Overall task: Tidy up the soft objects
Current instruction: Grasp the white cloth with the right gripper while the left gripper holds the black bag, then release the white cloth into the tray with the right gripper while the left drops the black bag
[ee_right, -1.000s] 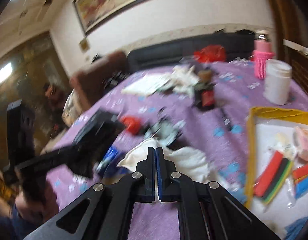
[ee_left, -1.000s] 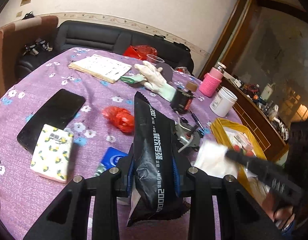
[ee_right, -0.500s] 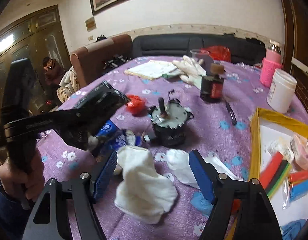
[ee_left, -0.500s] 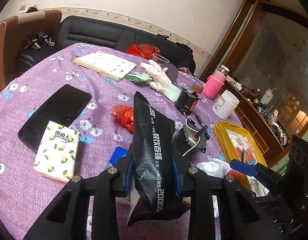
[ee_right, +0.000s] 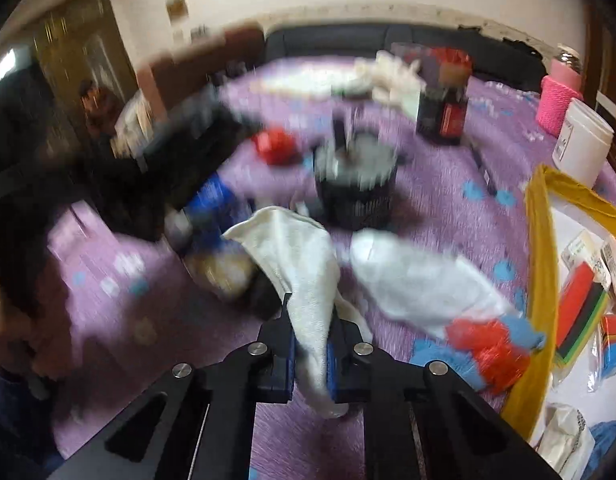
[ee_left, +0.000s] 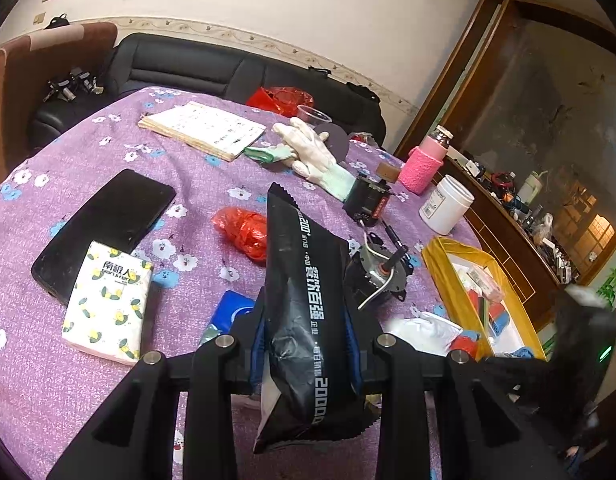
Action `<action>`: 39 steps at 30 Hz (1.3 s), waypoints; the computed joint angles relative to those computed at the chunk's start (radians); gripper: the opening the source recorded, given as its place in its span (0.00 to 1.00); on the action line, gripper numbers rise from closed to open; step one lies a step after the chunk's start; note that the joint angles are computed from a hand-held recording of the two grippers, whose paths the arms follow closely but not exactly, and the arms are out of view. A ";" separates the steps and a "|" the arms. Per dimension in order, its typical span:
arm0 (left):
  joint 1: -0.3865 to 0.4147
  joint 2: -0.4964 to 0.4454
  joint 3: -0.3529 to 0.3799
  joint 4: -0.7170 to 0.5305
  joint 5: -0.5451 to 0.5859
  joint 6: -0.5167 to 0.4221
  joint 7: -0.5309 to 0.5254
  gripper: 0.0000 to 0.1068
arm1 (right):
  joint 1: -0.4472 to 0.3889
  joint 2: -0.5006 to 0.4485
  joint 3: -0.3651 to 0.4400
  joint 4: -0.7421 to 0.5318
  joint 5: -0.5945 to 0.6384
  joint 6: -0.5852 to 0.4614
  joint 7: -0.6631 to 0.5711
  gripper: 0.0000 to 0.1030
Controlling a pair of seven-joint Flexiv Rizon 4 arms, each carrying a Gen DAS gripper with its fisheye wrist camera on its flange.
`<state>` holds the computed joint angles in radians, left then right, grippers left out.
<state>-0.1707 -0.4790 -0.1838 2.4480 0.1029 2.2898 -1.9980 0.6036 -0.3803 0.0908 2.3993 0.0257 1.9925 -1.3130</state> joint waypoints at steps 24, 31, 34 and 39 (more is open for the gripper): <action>-0.036 -0.028 -0.071 -0.077 0.074 -0.038 0.062 0.27 | -0.188 0.021 0.030 0.030 0.135 0.249 0.169 0.12; -0.039 -0.026 -0.180 -0.184 0.099 -0.164 0.057 0.27 | -0.298 0.047 0.032 0.067 0.113 0.276 0.288 0.12; -0.032 -0.066 -0.258 -0.270 0.113 -0.231 0.059 0.27 | -0.350 0.056 0.015 0.081 0.106 0.270 0.337 0.12; -0.056 -0.183 -0.350 -0.412 0.099 -0.306 0.092 0.28 | -0.495 0.039 0.027 0.103 -0.003 0.262 0.479 0.12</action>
<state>-0.2264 -0.6620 -0.5340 2.0361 0.2020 1.9842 -1.9061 0.1090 -0.3416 0.1176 2.5019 0.0229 2.2543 -0.8344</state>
